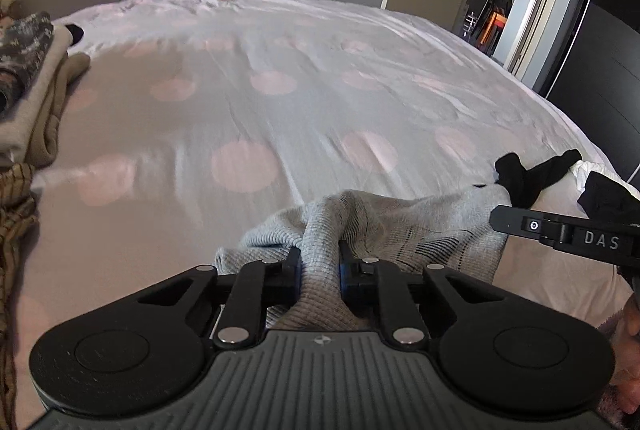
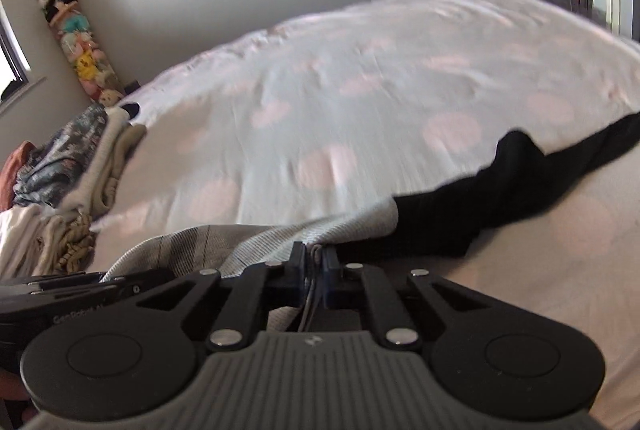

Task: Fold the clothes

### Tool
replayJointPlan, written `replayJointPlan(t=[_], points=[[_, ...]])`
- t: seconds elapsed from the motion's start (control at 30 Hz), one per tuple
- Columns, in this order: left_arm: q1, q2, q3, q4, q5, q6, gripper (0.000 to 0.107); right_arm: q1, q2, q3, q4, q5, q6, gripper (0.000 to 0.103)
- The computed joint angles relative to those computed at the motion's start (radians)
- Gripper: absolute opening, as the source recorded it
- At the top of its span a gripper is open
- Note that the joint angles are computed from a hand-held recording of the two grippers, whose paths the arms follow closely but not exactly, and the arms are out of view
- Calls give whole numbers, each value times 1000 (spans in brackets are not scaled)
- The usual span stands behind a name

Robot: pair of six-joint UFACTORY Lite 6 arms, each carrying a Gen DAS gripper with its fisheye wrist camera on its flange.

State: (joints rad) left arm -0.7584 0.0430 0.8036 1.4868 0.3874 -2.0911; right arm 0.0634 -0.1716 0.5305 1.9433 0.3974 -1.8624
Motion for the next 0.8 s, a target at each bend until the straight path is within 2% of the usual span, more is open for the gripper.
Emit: replayJointPlan(t=[0.17,0.37,0.5,0.53,0.57,0.63,0.67,0.8], points=[[6,-170,-5,-195,66,211,13,-42,-139,5,-176,63,208,9],[28,-307,74,-339,205,437,13,-32,-203,157,-325,145,382,9],[73,-252,122,-427,243,579,13,47,-108,270,-422,42,506,8],[80,-225,127,-434,258,599,13,83,-95,276,-450,-38,533,1],[92,-199,128,-445,265,621,13,107,-78,284,-490,-99,570,1],[153,-154,102,-517,208,689,13,98,-31,292,-519,-117,599,1],[181,-128,87,-544,181,715,13,75,-3,299,-564,-77,641,1],[237,-62,44,-502,132,659,13,69,39,238,-585,-48,625,9]])
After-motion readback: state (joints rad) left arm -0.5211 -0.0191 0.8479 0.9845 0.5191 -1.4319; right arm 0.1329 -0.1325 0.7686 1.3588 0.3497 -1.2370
